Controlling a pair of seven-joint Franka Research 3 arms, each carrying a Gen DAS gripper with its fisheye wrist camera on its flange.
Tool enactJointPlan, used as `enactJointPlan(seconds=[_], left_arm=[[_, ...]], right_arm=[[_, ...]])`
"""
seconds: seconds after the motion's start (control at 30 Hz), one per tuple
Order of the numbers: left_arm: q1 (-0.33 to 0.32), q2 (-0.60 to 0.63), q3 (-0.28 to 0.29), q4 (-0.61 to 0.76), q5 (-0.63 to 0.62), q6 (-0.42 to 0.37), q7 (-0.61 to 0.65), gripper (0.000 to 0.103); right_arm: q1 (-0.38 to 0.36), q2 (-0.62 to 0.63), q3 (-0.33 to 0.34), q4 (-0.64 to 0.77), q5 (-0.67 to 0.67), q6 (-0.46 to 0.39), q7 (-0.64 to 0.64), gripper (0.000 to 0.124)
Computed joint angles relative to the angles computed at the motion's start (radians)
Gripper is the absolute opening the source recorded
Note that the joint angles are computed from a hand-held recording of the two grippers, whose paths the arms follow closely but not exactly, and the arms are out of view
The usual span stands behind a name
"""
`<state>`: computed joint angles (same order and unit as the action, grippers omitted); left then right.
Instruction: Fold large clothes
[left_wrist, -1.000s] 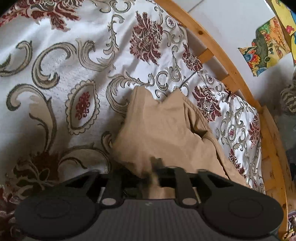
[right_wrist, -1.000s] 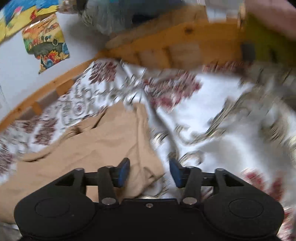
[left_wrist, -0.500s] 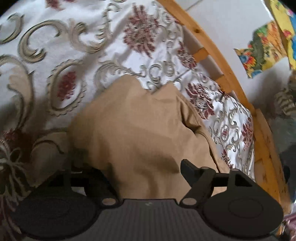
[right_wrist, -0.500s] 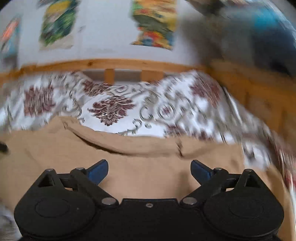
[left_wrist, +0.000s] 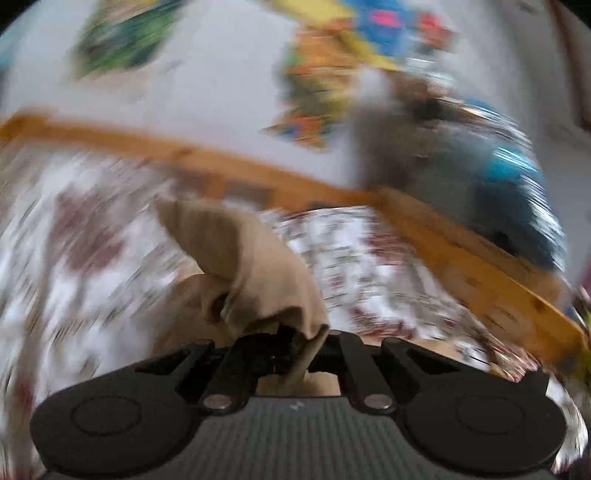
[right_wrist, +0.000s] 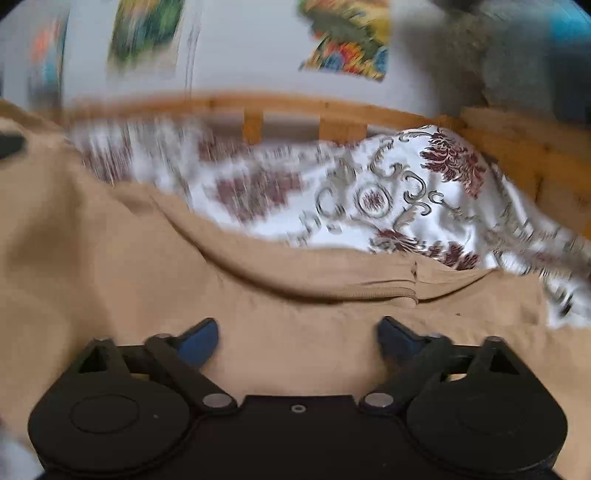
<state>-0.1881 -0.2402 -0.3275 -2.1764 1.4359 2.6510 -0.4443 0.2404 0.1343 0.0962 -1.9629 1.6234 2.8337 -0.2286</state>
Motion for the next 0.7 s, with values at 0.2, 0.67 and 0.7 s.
enactJointPlan(seconds=[0.2,0.67,0.7], left_arm=[[-0.078,0.250,0.008,0.332,-0.243,0.044,0.622,0.004],[-0.306,0.718,0.013,0.775,-0.675,-0.105,1.310,0.004],[-0.319,0.717,0.026,0.771,-0.673,-0.102,1.321,0.004]], right_arm=[[-0.095,-0.083,-0.078,-0.022,-0.031,-0.124,0.228,0.069],[-0.337,-0.114,-0.224,-0.008,-0.438,-0.553,0.773,0.060],[-0.352,-0.112,-0.232,-0.008,-0.430,-0.607,0.787,0.060]])
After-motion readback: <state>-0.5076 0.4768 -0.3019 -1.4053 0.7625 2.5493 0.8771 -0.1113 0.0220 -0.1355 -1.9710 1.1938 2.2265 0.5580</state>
